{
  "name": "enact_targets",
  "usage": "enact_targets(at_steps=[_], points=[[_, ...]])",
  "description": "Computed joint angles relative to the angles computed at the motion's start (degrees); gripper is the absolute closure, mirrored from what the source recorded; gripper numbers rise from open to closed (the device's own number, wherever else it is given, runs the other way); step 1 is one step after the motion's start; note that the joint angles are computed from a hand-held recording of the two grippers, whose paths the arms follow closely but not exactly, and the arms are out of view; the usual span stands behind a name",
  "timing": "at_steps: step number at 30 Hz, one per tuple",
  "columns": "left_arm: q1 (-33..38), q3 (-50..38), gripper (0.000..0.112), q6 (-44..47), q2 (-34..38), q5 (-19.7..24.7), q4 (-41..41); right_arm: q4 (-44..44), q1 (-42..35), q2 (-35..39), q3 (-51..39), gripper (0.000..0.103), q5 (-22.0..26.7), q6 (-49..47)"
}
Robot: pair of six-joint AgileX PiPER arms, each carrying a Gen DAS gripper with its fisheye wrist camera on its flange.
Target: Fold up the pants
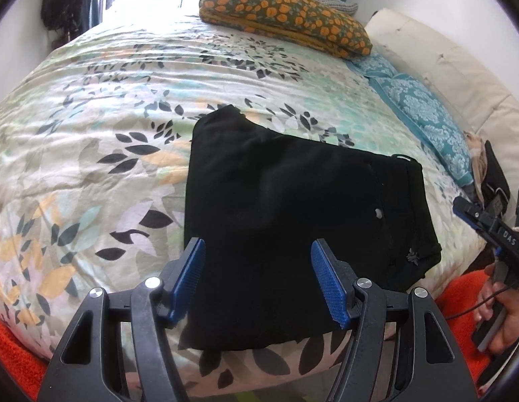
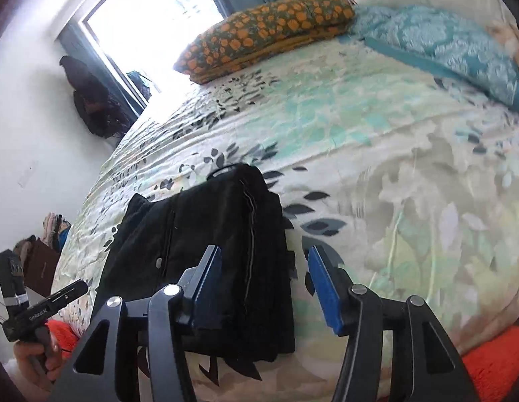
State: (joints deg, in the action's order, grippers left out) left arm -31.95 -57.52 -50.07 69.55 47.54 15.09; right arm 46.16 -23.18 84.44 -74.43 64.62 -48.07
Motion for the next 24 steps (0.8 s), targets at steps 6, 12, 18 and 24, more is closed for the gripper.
enact_targets(at_steps=[6, 12, 18, 24], points=[[-9.90, -4.66, 0.038, -2.66, 13.16, 1.42, 10.48, -5.13, 13.06, -0.71, 6.67, 0.050, -2.07, -5.53], [-6.81, -6.55, 0.037, 4.06, 10.62, 1.83, 5.44, -7.59, 9.65, 1.66, 6.29, 0.061, 0.30, -1.69], [9.74, -19.51, 0.037, 16.15, 17.35, 0.68, -4.15, -2.78, 11.32, 1.42, -1.90, 0.058, -0.83, -0.72], [16.51, -29.19, 0.037, 18.96, 32.09, -0.14, -4.94, -10.20, 18.63, 10.18, -4.10, 0.055, -8.62, 2.80]])
